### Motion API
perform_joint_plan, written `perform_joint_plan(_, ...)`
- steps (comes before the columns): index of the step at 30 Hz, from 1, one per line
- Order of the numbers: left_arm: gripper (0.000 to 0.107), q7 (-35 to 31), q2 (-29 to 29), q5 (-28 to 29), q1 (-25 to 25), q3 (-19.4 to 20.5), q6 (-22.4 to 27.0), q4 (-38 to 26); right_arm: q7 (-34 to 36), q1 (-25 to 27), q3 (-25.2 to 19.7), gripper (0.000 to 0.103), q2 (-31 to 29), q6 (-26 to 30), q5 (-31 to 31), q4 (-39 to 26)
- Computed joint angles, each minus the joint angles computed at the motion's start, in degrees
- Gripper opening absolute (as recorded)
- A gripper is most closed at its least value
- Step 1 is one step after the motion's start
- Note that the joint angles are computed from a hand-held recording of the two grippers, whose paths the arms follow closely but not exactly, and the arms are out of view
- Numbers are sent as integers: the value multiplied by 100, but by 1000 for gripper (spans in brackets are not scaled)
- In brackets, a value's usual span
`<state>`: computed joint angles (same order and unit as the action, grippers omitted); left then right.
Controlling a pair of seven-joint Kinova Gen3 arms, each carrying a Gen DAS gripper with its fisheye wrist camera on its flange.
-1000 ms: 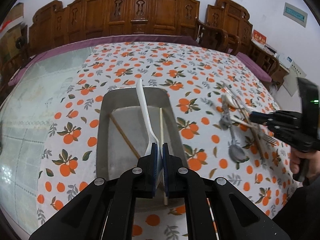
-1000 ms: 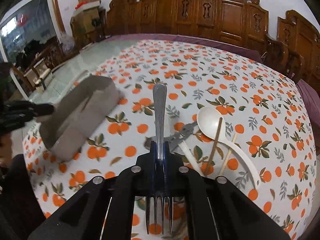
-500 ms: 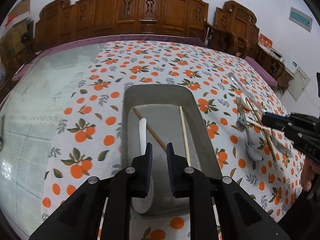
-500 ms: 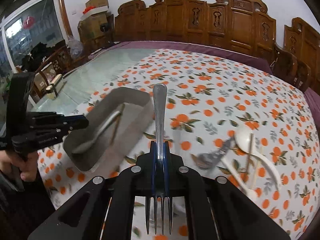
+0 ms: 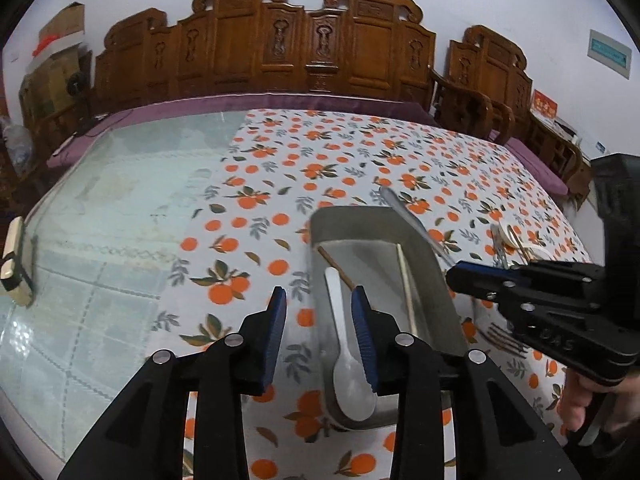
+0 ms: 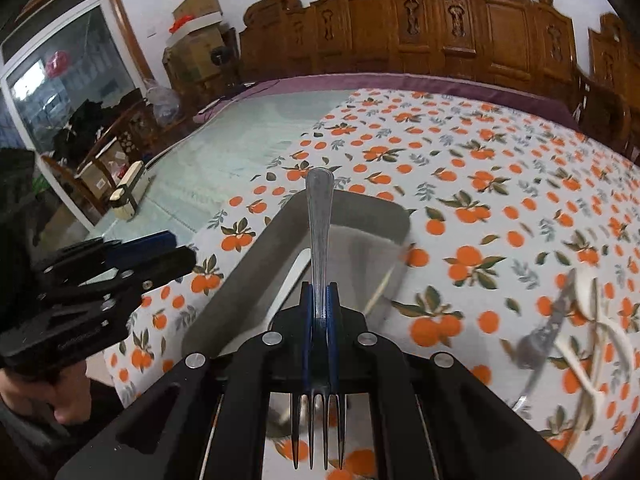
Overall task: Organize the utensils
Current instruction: 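Lower the metal fork into the metal tray and open the right tool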
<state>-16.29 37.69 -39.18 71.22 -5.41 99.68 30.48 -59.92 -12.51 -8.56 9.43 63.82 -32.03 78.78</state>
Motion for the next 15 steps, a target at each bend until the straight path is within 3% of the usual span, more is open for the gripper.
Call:
perform_joint_plan(9,32,259,-219,-86,-24,74,-115,382,-780,-350,-121,8,399,-93,296,-138)
perform_joint_plan(15,32,269,-213,-115,-53,148,-143,379,-812,-333,-199,12,534,-99,327,-140)
